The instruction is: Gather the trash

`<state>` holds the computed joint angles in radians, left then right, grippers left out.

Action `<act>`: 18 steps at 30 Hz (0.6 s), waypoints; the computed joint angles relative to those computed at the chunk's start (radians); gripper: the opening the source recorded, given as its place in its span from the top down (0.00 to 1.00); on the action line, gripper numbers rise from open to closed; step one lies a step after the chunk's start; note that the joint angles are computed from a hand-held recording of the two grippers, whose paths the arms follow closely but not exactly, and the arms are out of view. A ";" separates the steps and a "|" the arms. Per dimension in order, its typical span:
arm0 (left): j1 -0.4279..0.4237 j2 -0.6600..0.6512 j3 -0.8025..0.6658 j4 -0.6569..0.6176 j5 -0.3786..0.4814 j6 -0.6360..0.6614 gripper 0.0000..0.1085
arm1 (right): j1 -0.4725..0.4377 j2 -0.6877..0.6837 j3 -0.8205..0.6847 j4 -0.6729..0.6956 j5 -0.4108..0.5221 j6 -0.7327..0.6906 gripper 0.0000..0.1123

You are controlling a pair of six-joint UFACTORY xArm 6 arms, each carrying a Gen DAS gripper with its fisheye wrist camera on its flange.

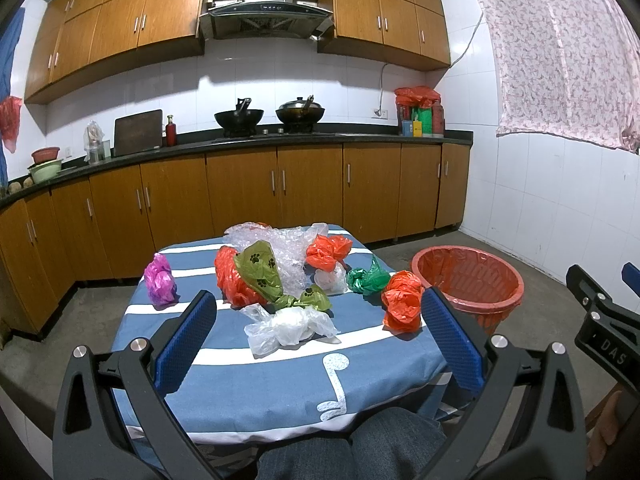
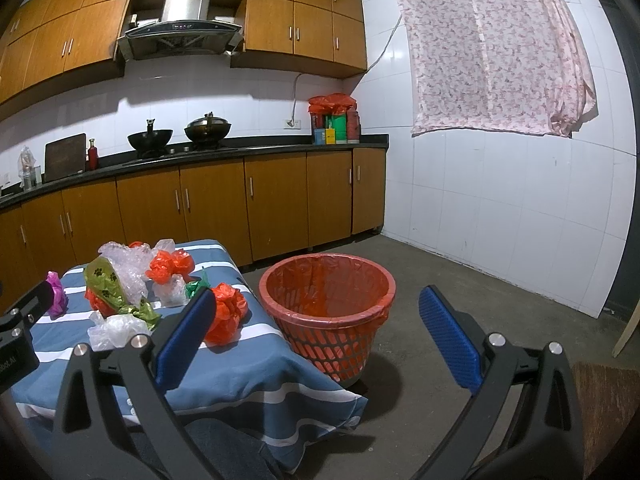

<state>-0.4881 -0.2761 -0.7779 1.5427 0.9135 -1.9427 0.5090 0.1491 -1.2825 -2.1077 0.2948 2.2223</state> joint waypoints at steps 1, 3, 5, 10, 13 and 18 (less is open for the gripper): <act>0.000 0.000 0.000 0.000 0.000 0.000 0.07 | 0.000 0.000 0.001 0.000 0.000 -0.001 0.12; -0.001 0.000 0.000 -0.001 0.001 0.000 0.07 | -0.001 -0.001 0.001 -0.001 -0.001 0.001 0.12; -0.001 0.000 0.000 -0.002 0.001 0.000 0.07 | -0.002 -0.001 0.001 0.003 -0.002 -0.003 0.12; -0.004 0.000 0.003 -0.006 0.010 -0.003 0.07 | -0.003 0.009 -0.004 0.010 -0.007 -0.006 0.12; -0.004 0.006 0.005 -0.008 0.018 -0.009 0.07 | -0.006 0.022 -0.017 0.023 -0.016 -0.014 0.12; 0.032 0.000 0.026 -0.023 0.006 -0.021 0.07 | -0.011 0.060 -0.056 0.054 -0.024 -0.036 0.12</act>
<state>-0.4563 -0.2761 -0.7518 1.5193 0.9190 -1.9642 0.4979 0.2087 -1.3386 -2.0533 0.2707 2.1865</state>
